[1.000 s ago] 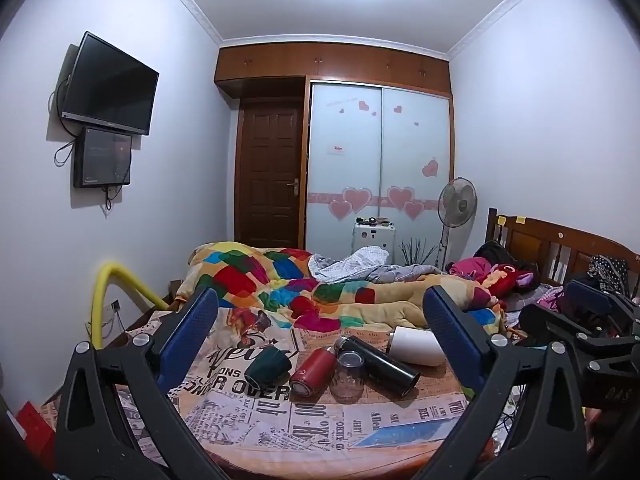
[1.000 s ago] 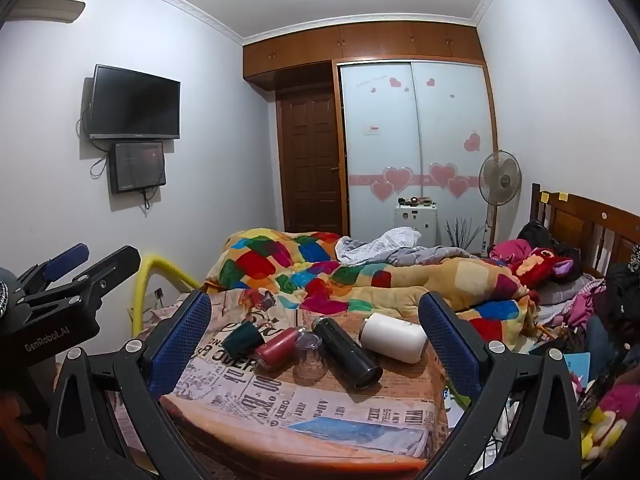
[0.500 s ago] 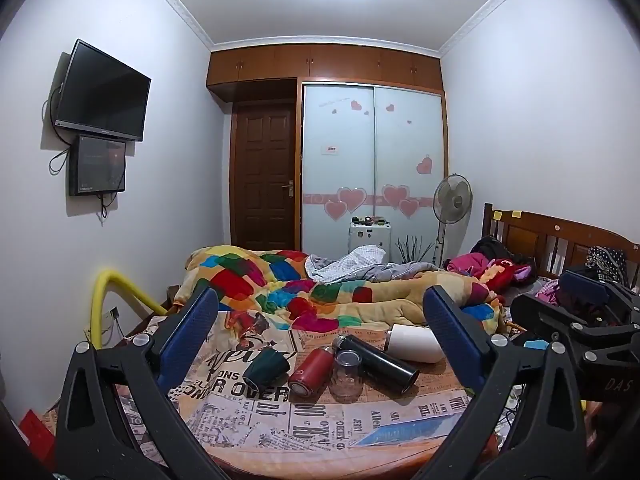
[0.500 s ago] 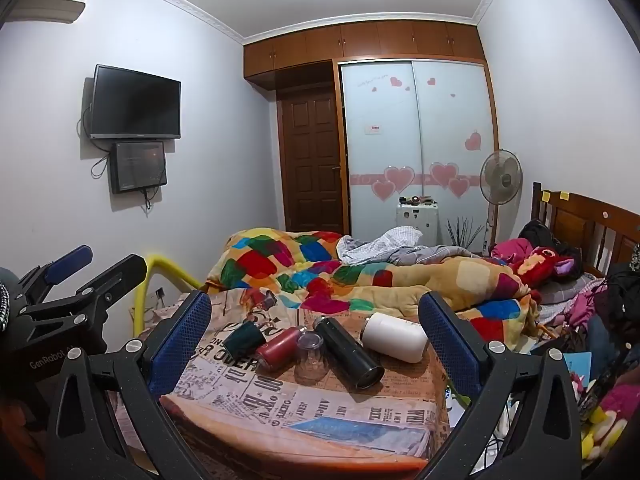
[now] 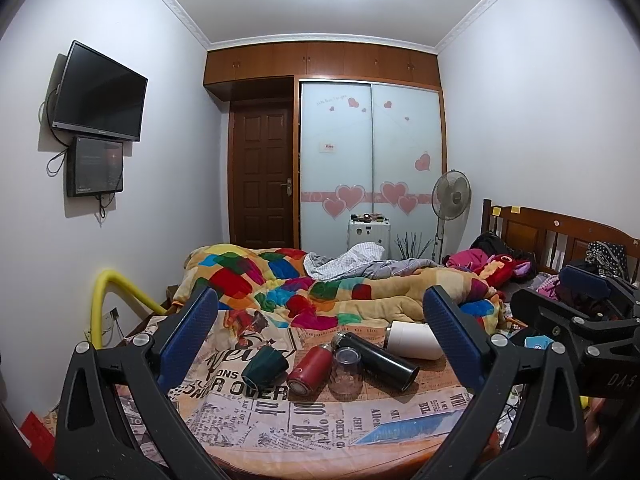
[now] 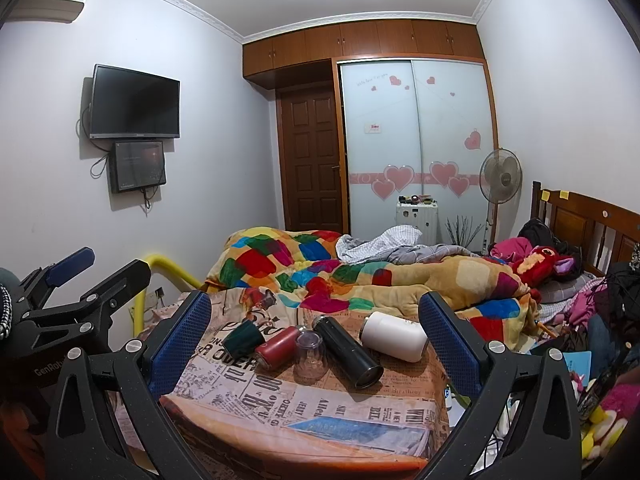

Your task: Flip cup upright

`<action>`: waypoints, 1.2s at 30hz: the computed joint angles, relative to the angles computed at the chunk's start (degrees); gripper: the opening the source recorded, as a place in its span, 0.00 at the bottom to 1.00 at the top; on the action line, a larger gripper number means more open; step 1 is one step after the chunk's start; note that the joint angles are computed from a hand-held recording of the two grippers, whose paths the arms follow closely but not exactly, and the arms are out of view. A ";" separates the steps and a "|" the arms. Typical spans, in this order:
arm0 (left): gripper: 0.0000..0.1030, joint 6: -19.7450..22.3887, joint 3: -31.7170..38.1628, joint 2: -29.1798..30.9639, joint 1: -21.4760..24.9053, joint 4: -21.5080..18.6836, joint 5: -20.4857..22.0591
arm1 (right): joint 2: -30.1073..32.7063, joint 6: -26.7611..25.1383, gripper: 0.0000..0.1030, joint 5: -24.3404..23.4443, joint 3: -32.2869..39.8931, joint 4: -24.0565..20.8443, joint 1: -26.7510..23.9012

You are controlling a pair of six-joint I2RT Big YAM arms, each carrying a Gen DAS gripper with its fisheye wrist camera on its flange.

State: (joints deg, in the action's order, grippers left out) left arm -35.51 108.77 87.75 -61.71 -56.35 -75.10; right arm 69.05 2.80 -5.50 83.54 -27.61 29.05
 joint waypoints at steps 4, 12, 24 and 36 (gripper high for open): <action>1.00 0.18 0.13 -0.07 0.05 -0.29 0.03 | 0.02 -0.04 1.00 -0.16 0.00 -0.04 -0.09; 1.00 -0.75 0.27 -0.03 0.22 -1.38 -0.12 | -0.05 -0.02 1.00 -0.25 -0.04 -0.08 -0.19; 1.00 -0.74 0.05 -0.16 0.35 -1.62 -0.07 | -0.12 -0.05 1.00 -0.27 0.04 -0.25 -0.21; 1.00 -0.23 -0.25 -0.19 0.44 -0.92 -0.10 | -0.11 -0.07 1.00 -0.25 0.09 -0.28 -0.17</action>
State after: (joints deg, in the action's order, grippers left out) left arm -35.74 108.52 87.56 -61.27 -57.27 -75.20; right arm 68.94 2.73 -5.76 83.63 -27.89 28.88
